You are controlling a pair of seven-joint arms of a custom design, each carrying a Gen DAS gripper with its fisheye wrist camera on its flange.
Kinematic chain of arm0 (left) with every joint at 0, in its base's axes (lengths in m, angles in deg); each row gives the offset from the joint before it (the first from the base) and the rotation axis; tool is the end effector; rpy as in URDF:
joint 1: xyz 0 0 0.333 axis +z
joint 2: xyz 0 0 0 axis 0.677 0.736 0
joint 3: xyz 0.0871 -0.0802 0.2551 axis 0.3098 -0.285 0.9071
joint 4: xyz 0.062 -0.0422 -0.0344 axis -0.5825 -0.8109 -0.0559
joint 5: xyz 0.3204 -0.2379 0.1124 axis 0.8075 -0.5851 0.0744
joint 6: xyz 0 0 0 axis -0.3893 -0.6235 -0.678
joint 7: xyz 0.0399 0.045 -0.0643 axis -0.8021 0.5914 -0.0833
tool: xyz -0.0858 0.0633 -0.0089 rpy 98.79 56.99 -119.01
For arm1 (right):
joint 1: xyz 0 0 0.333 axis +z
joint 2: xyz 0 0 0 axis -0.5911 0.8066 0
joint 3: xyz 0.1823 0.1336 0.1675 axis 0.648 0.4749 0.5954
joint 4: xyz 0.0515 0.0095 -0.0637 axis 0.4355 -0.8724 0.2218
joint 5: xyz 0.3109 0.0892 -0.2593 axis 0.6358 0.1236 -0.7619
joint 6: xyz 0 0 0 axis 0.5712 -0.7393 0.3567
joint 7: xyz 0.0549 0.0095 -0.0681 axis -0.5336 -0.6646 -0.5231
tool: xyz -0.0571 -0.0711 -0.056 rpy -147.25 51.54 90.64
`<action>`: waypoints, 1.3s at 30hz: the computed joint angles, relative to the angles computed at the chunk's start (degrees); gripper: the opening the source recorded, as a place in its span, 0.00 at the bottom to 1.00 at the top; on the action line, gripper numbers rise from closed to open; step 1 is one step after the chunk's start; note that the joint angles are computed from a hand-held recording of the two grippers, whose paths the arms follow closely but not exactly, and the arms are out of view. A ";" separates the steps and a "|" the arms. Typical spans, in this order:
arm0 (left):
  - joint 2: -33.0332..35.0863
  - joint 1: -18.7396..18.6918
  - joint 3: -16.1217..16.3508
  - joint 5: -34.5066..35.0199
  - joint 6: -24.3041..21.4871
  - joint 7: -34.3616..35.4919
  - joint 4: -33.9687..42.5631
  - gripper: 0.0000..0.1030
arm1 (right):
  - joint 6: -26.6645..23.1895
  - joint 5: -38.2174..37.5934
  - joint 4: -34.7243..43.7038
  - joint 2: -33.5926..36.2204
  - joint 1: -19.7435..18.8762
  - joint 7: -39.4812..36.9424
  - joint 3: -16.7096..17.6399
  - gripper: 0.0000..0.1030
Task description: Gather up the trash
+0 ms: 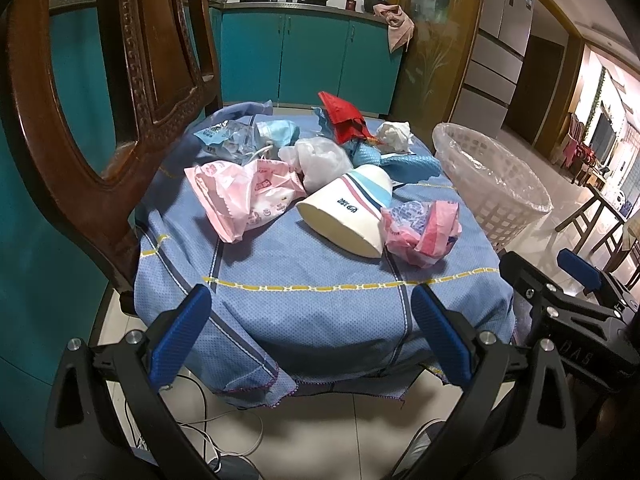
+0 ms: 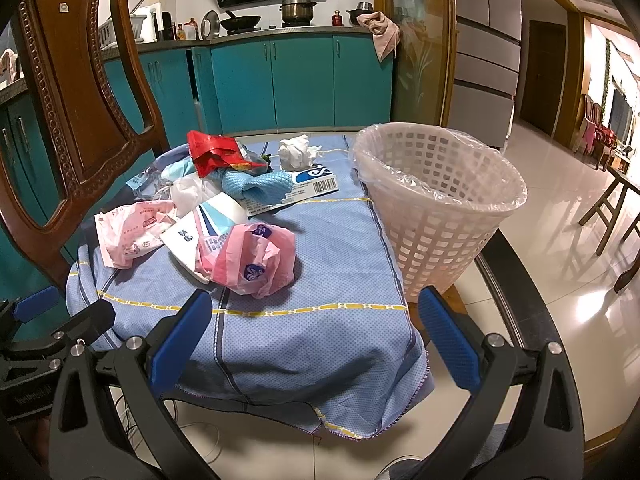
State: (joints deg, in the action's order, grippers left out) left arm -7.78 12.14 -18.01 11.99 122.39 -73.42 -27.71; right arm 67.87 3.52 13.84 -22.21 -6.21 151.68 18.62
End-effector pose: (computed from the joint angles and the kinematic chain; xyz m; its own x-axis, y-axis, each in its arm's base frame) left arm 0.5551 -0.4191 0.4863 0.3880 -0.9166 0.0968 -0.6033 -0.3320 -0.7251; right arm 0.6480 0.4118 0.4938 0.4424 -0.8958 -0.0423 -0.5856 -0.2529 -0.7701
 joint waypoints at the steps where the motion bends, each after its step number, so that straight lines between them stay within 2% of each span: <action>1: 0.14 -0.14 -0.03 0.08 -0.17 -0.14 0.19 0.96 | 0.05 -0.04 -0.05 -0.03 0.01 -0.04 -0.02 0.97; 4: -1.27 0.86 0.16 -0.42 1.12 0.39 -1.64 0.96 | 0.07 -0.03 -0.01 0.03 0.01 0.03 -0.06 0.97; 12: -1.28 1.28 -0.21 -0.51 1.19 0.52 -1.67 0.96 | -0.15 -0.08 0.17 0.11 0.07 0.04 -0.07 0.97; 39: -0.82 0.93 -0.24 -0.94 0.96 0.55 -1.04 0.96 | -0.32 0.56 0.49 0.25 -0.24 -0.36 0.27 0.97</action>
